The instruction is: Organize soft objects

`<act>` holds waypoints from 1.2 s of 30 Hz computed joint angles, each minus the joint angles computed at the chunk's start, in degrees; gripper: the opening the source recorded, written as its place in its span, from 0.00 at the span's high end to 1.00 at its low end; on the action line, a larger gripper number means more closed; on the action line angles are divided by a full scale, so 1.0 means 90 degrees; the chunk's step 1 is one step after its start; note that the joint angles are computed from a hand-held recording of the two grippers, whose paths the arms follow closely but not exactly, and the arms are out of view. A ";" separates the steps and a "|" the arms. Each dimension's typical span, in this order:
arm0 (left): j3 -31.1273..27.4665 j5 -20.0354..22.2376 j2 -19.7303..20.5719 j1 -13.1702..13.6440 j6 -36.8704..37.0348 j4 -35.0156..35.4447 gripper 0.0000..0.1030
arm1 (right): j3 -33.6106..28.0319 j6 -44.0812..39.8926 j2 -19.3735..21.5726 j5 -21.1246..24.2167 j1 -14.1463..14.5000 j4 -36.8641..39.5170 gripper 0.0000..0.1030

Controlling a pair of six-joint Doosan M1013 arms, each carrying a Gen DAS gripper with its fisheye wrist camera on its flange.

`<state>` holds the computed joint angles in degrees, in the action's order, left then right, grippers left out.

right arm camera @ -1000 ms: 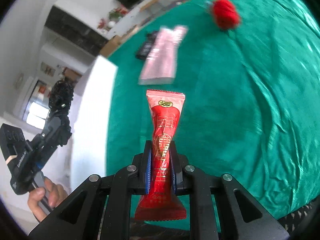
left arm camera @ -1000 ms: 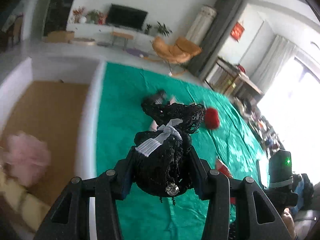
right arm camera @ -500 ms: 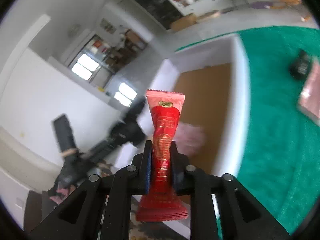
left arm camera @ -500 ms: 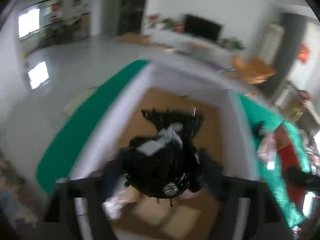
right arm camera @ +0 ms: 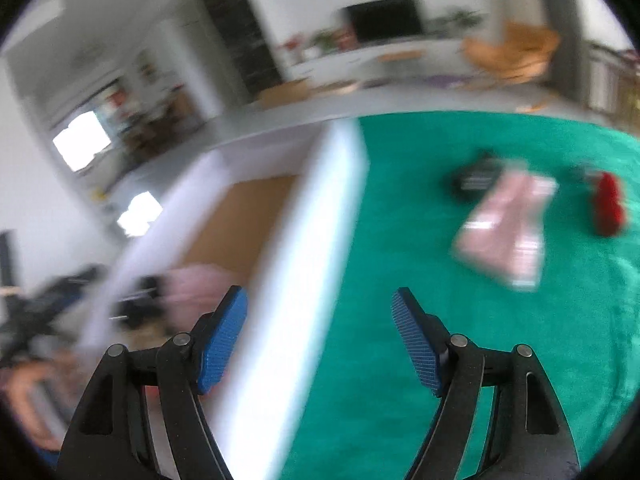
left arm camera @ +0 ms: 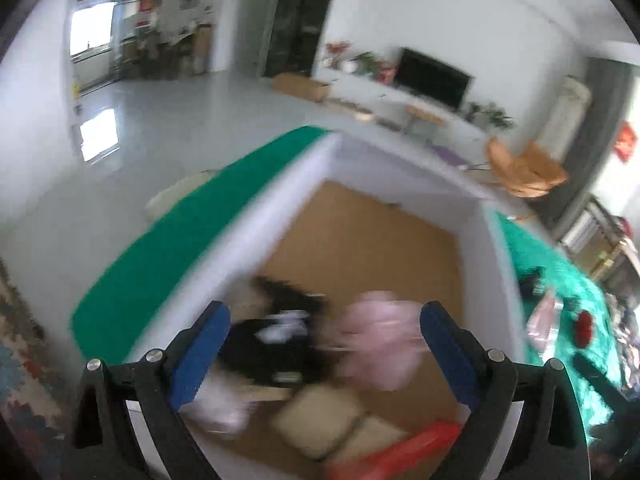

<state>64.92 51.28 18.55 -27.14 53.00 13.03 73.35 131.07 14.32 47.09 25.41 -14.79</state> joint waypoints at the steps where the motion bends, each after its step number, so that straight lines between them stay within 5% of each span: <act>1: -0.0047 -0.0129 0.0029 -0.0081 0.0155 -0.0152 0.07 | 0.0268 0.0465 -0.0130 0.0100 -0.0042 -0.0589 0.24; 4: -0.0249 -0.0413 0.0161 -0.0388 0.0956 -0.0928 0.07 | 0.0718 0.1087 -0.0319 0.0628 -0.0151 -0.1577 0.24; 8: -0.0724 -0.0227 0.0450 -0.0839 0.2168 -0.1918 0.07 | 0.1362 0.1677 -0.0588 0.1288 -0.0369 -0.2308 0.24; 14: -0.1376 0.0655 0.1081 -0.1468 0.3302 -0.2865 0.07 | 0.1988 0.2540 -0.0963 0.1699 -0.0744 -0.2758 0.25; 22: -0.1940 0.1074 0.1899 -0.1918 0.2913 -0.1646 0.07 | 0.2205 0.3080 -0.1117 0.1812 -0.0827 -0.2981 0.25; 28: -0.2611 0.1403 0.2471 -0.1777 0.2669 -0.1159 0.07 | 0.2105 0.2865 -0.1012 0.1762 -0.1027 -0.2531 0.25; 36: -0.2298 0.1047 0.2361 -0.1838 0.2682 -0.0728 0.01 | 0.2086 0.2782 -0.0987 0.1856 -0.1036 -0.2350 0.21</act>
<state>44.24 60.70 39.80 -43.68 77.14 6.48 92.12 156.12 5.44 63.80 16.09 -35.94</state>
